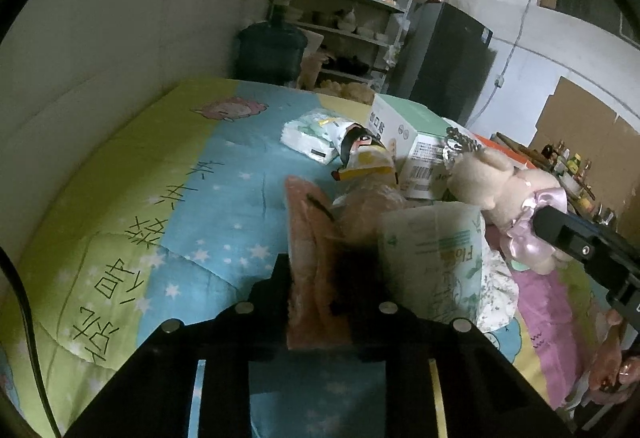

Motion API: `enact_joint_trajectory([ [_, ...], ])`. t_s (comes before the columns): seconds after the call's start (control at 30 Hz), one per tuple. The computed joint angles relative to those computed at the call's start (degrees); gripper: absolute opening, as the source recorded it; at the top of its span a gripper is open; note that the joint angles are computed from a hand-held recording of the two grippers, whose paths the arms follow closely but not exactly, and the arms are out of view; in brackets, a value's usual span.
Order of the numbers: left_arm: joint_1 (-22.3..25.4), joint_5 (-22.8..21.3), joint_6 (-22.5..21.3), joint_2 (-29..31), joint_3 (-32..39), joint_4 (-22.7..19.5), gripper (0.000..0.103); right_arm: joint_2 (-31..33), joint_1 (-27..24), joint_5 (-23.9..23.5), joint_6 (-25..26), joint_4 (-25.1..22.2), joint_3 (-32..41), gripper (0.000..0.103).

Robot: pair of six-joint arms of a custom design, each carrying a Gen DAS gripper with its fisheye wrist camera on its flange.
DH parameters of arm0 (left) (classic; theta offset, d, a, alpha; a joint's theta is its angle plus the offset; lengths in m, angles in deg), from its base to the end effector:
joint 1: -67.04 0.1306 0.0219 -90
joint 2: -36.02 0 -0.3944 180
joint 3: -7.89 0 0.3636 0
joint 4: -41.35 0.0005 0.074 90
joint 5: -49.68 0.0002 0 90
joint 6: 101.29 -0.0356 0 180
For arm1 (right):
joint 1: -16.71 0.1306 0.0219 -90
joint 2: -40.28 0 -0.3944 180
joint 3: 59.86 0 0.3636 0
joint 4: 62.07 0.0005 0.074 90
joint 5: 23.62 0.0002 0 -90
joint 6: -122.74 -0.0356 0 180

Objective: Organize soft objects
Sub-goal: 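Lift and carry the pink pouch with the left gripper while the right gripper carries the plush toward the tray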

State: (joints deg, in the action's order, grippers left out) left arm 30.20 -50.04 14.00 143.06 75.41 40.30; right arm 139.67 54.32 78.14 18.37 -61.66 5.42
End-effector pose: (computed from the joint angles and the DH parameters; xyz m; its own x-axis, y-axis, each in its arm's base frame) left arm 0.4040 -0.2958 0.2052 -0.6792 -0.0173 -0.7337 0.2192 0.9493 -0.2252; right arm 0.3832 0.2854 0.2553 -0.5407 -0.1099 -0.8340 -0.3396 0.9356 0.0969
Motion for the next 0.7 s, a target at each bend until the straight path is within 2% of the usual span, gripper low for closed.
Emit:
enact_joint_trajectory([
  [0.7,-1.53,-8.85,0.7,-6.79,-4.15,3.59,0.023,-3.73,0.94,0.68,0.81,2.84,-2.24,0.019],
])
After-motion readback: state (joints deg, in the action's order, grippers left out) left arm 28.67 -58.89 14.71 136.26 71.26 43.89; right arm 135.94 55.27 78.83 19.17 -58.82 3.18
